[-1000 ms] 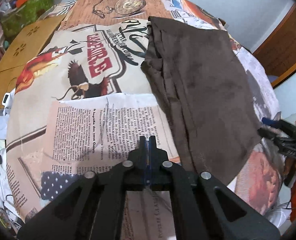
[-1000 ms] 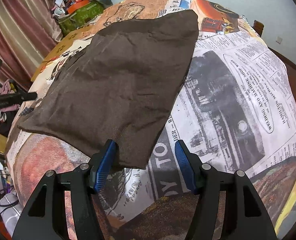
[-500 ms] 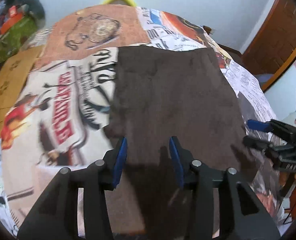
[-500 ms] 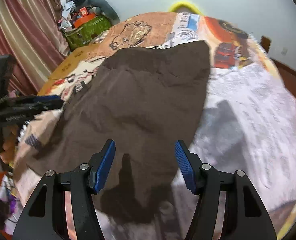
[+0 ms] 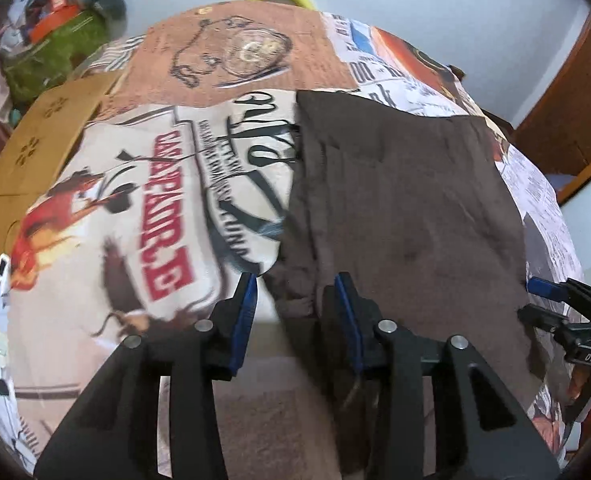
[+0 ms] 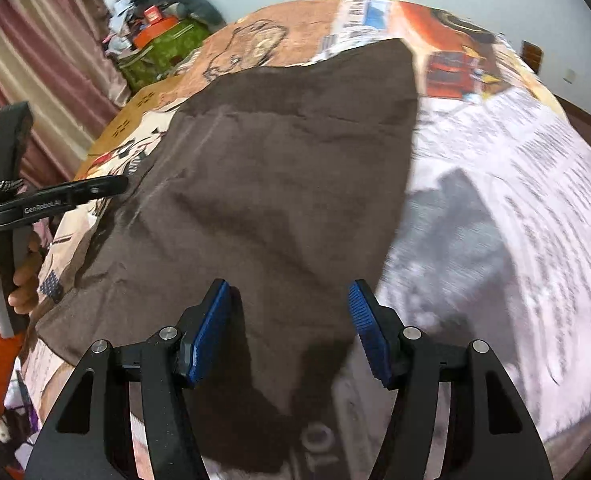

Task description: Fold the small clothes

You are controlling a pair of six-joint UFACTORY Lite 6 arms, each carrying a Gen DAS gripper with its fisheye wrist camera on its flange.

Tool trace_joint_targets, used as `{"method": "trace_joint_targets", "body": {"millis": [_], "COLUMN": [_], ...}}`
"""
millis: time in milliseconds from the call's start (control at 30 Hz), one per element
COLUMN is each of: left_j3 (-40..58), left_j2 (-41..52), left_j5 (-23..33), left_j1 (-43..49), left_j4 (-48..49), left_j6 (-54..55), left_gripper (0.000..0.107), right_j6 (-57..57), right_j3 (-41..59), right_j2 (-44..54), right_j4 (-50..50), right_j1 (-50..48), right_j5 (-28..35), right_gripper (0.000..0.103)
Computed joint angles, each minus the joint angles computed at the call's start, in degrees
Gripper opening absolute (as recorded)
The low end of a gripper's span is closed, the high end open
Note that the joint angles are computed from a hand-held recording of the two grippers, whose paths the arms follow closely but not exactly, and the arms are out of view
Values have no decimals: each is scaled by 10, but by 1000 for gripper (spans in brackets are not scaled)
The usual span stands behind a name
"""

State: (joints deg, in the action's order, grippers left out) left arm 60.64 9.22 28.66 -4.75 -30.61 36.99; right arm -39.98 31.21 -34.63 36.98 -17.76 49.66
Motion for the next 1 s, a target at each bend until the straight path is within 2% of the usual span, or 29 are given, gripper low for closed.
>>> {"method": "trace_joint_targets", "body": {"millis": [133, 200, 467, 667, 767, 833, 867, 933, 1000], "left_j3": [-46, -68, -176, -194, -191, -178, -172, -169, -170], "left_j2": [-53, -72, -143, -160, -146, -127, -119, -114, -114], "left_j5": [32, 43, 86, 87, 70, 60, 59, 61, 76], "left_j1": [28, 32, 40, -2, -27, -36, -37, -34, -24], "left_j4": [-12, -8, -61, -72, -76, -80, -85, -98, -120], "left_j6": [37, 42, 94, 99, 95, 89, 89, 96, 116], "left_gripper": [43, 52, 55, 55, 55, 50, 43, 30, 18], "right_j6": [-10, -12, -16, -11, -14, -2, 0, 0, -7], "right_j3": [-14, -20, -55, -74, -73, -82, -84, -86, -88], "right_j2": [-64, -94, -163, -155, -147, -155, -157, -157, -153], "right_j4": [-29, -45, -62, -42, -33, -35, -34, -28, -19], "right_j1": [-52, -64, -80, -70, -55, -31, -24, -18, -21], "right_j5": [49, 72, 129, 120, 117, 105, 102, 100, 99], "right_gripper": [58, 58, 60, 63, 63, 59, 56, 45, 27]}}
